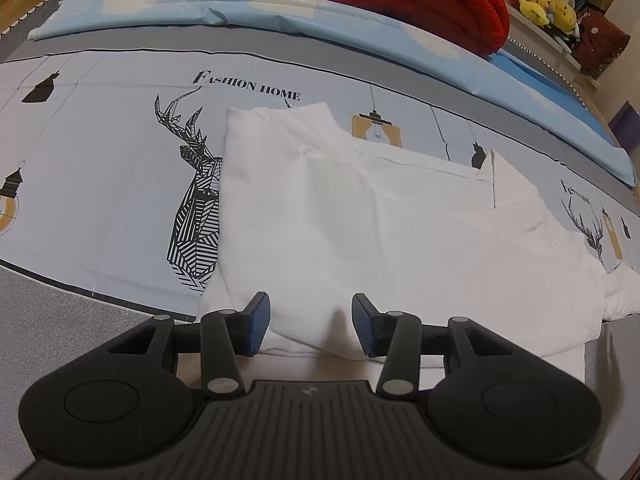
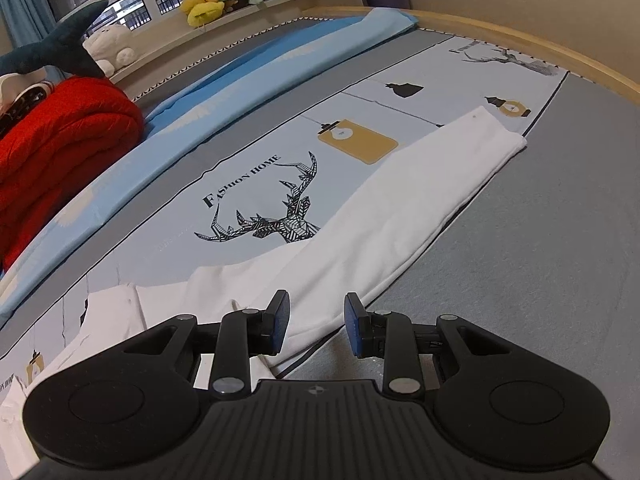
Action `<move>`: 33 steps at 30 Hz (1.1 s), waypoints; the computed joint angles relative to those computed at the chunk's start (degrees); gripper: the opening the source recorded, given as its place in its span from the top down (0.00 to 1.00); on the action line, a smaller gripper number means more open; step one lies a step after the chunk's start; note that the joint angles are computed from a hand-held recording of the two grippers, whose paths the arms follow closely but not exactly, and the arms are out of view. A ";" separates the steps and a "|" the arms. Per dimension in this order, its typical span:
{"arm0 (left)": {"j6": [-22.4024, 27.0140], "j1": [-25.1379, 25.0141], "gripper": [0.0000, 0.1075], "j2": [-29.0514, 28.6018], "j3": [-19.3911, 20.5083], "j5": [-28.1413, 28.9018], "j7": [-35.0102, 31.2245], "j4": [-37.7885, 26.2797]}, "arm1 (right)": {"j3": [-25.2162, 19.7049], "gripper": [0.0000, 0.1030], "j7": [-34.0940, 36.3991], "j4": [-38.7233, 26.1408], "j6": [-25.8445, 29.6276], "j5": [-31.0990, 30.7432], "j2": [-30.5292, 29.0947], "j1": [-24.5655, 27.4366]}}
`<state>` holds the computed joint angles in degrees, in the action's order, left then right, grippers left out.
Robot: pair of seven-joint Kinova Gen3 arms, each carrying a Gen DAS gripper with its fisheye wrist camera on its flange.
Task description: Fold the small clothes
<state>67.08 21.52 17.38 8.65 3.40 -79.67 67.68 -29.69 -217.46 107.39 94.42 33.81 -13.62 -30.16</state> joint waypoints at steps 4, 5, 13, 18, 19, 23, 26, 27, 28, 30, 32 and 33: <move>0.05 -0.21 0.54 -0.08 -0.02 0.26 -0.02 -0.04 | -0.12 0.70 -0.18 0.32 0.29 0.38 -0.56 0.13; 0.08 -0.39 0.54 -0.12 -0.02 0.50 -0.06 -0.06 | -0.14 0.70 -0.17 0.51 0.18 0.47 -0.85 0.21; 0.49 -1.26 0.54 -0.27 -0.04 1.49 -0.36 -0.38 | -1.29 0.70 -2.18 4.69 -0.05 1.13 -8.99 5.07; 0.24 -1.21 0.54 -0.16 0.10 2.07 -0.18 -0.56 | -0.46 0.70 -2.73 9.03 0.38 -0.46 -16.92 9.55; -0.04 -1.20 0.54 -0.26 0.14 2.16 -0.25 -0.41 | 0.54 0.70 -2.76 10.33 -0.78 -1.09 -18.83 9.97; -0.08 -1.11 0.54 -0.22 0.13 2.17 -0.16 -0.17 | 4.75 0.70 -2.48 15.81 -6.36 -2.49 -25.40 11.19; -0.31 -1.19 0.54 -0.35 0.07 2.16 -0.17 0.07 | 6.80 0.70 -2.46 19.23 -9.65 -1.82 -28.74 13.15; -0.48 -1.28 0.54 -0.48 0.07 2.27 -0.20 0.23 | 7.61 0.70 -2.17 20.33 -10.85 -1.34 -29.45 13.68; -0.58 -1.43 0.54 -0.60 0.11 2.45 -0.37 0.37 | 8.72 0.70 -1.94 21.68 -12.38 -0.82 -30.17 14.07; -0.80 -1.58 0.54 -0.84 0.21 2.68 -0.71 0.63 | 10.28 0.70 -1.91 24.06 -15.24 -0.47 -31.02 15.21; -0.92 -1.65 0.54 -1.01 0.30 2.79 -1.17 0.89 | 11.22 0.70 -3.15 26.57 -18.56 -1.05 -31.18 16.95; -0.93 -1.64 0.54 -1.00 0.31 2.76 -1.29 0.92 | 11.98 0.70 -3.65 27.77 -20.39 -1.39 -31.45 17.61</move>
